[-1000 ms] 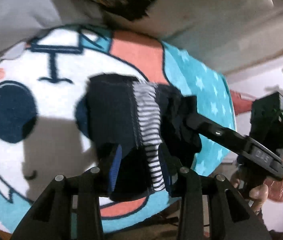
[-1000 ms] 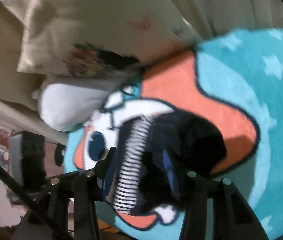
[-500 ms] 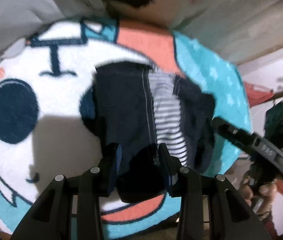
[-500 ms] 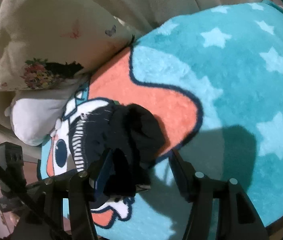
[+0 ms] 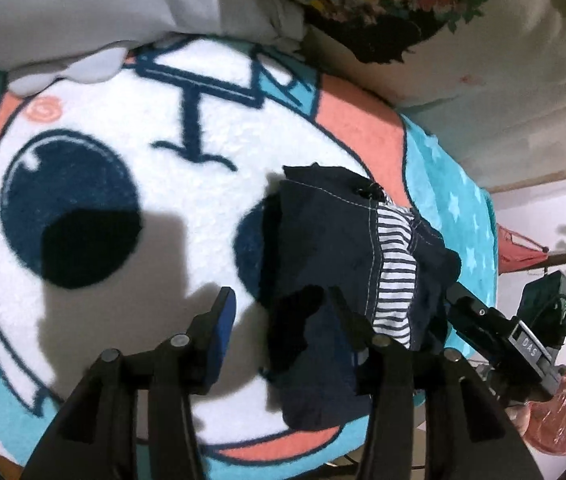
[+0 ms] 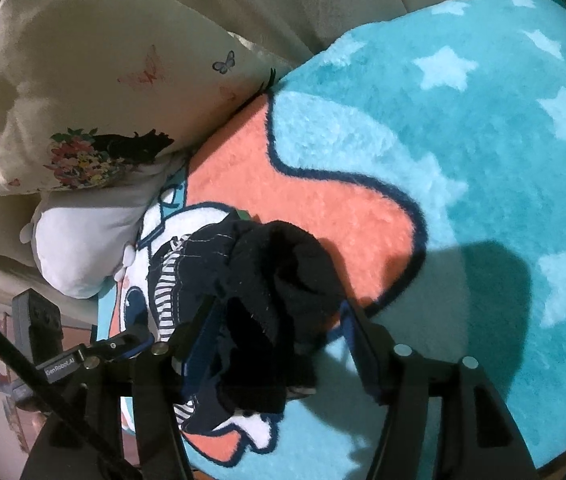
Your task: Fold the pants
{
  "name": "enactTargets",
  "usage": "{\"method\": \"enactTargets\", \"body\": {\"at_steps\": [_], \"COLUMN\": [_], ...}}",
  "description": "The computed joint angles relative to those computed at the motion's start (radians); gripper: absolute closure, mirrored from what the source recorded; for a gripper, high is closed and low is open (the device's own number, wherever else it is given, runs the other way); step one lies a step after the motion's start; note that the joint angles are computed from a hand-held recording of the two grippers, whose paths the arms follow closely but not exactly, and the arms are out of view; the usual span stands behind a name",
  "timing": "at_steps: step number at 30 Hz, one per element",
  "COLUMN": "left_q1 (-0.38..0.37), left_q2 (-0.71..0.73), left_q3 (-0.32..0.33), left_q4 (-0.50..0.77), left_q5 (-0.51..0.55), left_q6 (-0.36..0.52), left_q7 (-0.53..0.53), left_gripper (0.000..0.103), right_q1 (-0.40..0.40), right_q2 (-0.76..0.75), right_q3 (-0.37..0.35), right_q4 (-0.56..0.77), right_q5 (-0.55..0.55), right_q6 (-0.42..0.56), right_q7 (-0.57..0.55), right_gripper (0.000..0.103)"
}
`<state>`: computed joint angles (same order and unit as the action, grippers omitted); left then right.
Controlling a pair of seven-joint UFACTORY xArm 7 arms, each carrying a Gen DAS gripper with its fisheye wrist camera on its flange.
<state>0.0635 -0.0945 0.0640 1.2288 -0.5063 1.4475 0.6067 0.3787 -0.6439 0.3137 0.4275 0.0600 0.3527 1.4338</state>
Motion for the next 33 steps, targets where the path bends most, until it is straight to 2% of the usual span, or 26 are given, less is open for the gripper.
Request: {"method": "enactTargets", "body": {"at_steps": [8, 12, 15, 17, 18, 19, 23, 24, 25, 27, 30, 33], "left_q1": [-0.034, -0.034, -0.026, -0.028, -0.028, -0.025, 0.002, 0.011, 0.016, 0.018, 0.011, -0.018], "left_q2": [0.038, 0.062, 0.072, 0.067, 0.069, 0.089, 0.114, 0.121, 0.121, 0.117, 0.123, 0.082], "left_q3": [-0.034, -0.031, -0.030, -0.036, -0.036, -0.032, -0.020, -0.017, -0.018, -0.024, -0.037, -0.058], "left_q4": [0.005, 0.016, 0.021, 0.018, 0.021, 0.045, 0.070, 0.073, 0.073, 0.063, 0.070, 0.028], "left_q5": [-0.009, -0.052, -0.078, -0.067, -0.066, -0.076, -0.133, -0.151, -0.156, -0.163, -0.177, -0.127], "left_q6": [-0.041, -0.032, -0.018, -0.020, -0.012, 0.037, 0.090, 0.099, 0.098, 0.077, 0.101, 0.034], "left_q7": [0.017, 0.011, -0.010, -0.004, 0.003, 0.011, -0.010, -0.019, -0.022, -0.028, -0.004, 0.013], "left_gripper": [0.049, 0.036, 0.034, 0.038, 0.057, 0.068, 0.068, 0.064, 0.051, 0.035, 0.033, 0.033], "right_q1": [0.001, 0.006, 0.015, 0.013, 0.009, 0.004, 0.010, 0.012, 0.012, 0.008, 0.005, -0.011], "right_q2": [0.131, 0.183, 0.211, 0.222, 0.230, 0.235, 0.243, 0.242, 0.241, 0.245, 0.245, 0.254], "right_q3": [-0.031, -0.045, -0.061, -0.058, -0.054, -0.049, -0.053, -0.055, -0.056, -0.052, -0.052, -0.037], "right_q4": [0.068, 0.082, 0.075, 0.077, 0.084, 0.090, 0.101, 0.097, 0.096, 0.100, 0.103, 0.119], "right_q5": [-0.022, -0.011, 0.018, 0.025, 0.022, 0.016, 0.019, 0.024, 0.026, 0.022, 0.018, 0.002], "right_q6": [-0.030, -0.073, -0.129, -0.148, -0.146, -0.142, -0.130, -0.137, -0.140, -0.137, -0.126, -0.110], "right_q7": [-0.100, -0.138, -0.149, -0.150, -0.152, -0.154, -0.168, -0.169, -0.170, -0.171, -0.179, -0.167], "right_gripper": [0.031, 0.030, 0.029, 0.029, 0.029, 0.029, 0.029, 0.029, 0.029, 0.028, 0.026, 0.025]}}
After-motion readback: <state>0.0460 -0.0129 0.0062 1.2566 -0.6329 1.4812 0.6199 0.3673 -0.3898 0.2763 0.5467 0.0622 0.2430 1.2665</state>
